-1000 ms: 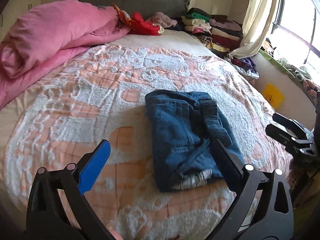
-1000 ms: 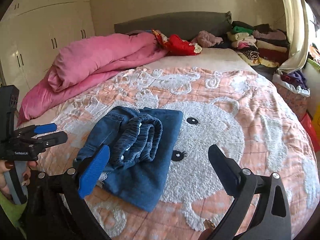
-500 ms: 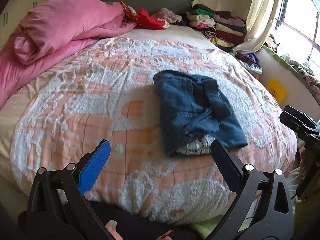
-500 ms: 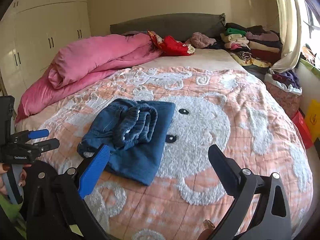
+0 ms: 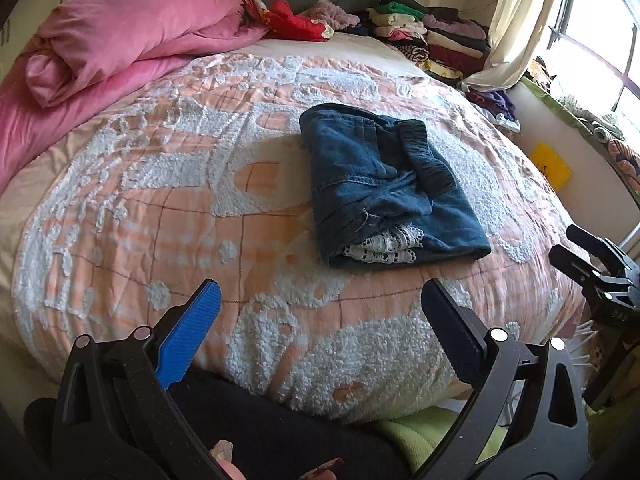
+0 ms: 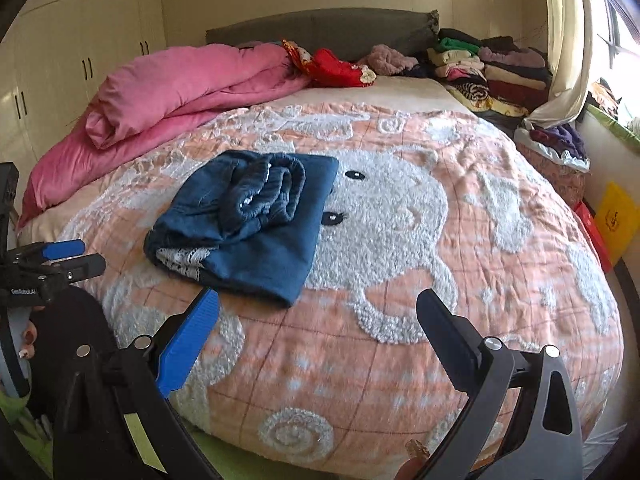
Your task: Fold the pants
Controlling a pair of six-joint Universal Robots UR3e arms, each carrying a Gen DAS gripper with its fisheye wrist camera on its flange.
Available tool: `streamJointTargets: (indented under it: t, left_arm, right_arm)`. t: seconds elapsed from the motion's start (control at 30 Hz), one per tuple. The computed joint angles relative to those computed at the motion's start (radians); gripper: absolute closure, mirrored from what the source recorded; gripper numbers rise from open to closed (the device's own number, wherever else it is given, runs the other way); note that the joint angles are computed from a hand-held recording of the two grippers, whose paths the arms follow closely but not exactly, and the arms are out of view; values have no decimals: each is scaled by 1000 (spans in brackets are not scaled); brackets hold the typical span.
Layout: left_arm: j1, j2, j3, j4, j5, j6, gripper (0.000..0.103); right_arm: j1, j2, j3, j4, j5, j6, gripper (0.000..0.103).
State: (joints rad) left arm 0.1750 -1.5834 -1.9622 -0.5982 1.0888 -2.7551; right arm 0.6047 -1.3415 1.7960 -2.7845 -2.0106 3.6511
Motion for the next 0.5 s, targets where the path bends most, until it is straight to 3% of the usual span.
streamJointTargets:
  t: [0.5]
  left_arm:
    - [-2,-5,0,-3,18,-7,9]
  right_arm:
    - [-15,9,-25,7,31,5,5]
